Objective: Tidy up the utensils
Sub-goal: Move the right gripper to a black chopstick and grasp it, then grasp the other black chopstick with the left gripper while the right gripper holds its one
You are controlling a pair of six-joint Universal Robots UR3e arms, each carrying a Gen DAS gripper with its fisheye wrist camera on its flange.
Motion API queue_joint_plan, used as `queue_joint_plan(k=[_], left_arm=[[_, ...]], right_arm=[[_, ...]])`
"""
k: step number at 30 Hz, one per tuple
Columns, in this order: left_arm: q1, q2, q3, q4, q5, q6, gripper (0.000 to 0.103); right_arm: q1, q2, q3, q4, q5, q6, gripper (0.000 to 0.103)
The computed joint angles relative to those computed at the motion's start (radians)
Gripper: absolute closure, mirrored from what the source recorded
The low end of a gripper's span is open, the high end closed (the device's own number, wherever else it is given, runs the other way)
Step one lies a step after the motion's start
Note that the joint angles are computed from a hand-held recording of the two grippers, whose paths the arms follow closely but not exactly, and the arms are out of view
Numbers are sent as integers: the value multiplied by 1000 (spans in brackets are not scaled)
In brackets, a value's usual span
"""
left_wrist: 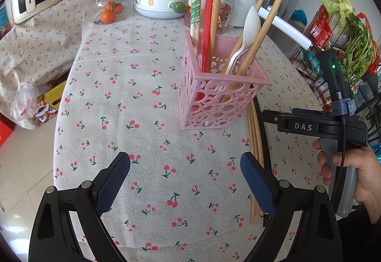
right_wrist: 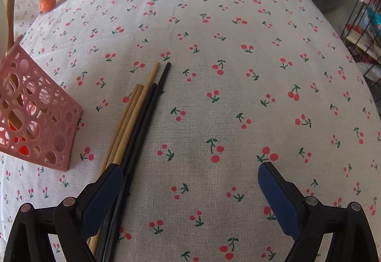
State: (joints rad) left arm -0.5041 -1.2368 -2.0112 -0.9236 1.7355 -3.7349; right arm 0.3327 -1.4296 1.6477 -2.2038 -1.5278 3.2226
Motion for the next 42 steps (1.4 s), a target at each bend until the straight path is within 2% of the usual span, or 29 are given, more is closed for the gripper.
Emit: queue_joint_plan(k=[13, 15, 17, 18, 24, 30, 33, 35, 36, 39, 42], left_arm=[[-3, -1, 1, -3, 3, -3, 8], [-2, -1, 1, -4, 1, -4, 8], [-4, 0, 1, -3, 0, -4, 8], [-6, 0, 2, -4, 0, -3, 8], [-5, 2, 1, -7, -3, -6, 8], [-11, -10, 13, -6, -8, -9, 8], [-16, -24, 36, -19, -34, -1, 8], [-37, -45, 60, -20, -39, 7, 8], [-53, -59, 74, -20, -34, 7, 8], [-102, -95, 104, 6, -38, -17, 9], [-139, -166, 172, 27, -70, -11, 26]], right_arm=[[41, 73, -105, 99, -49, 41, 12], [51, 82, -123, 111, -54, 47, 16], [57, 93, -153, 139, -43, 49, 27], [57, 93, -157, 146, -40, 47, 28], [37, 77, -138, 156, -23, 36, 31], [80, 99, -158, 151, -97, 34, 35], [87, 107, -167, 135, -81, 13, 55], [78, 103, -165, 131, -71, -4, 85], [62, 95, -158, 135, -55, -13, 91], [-4, 55, -127, 168, 17, -32, 99], [-66, -5, -74, 189, 69, -51, 99]])
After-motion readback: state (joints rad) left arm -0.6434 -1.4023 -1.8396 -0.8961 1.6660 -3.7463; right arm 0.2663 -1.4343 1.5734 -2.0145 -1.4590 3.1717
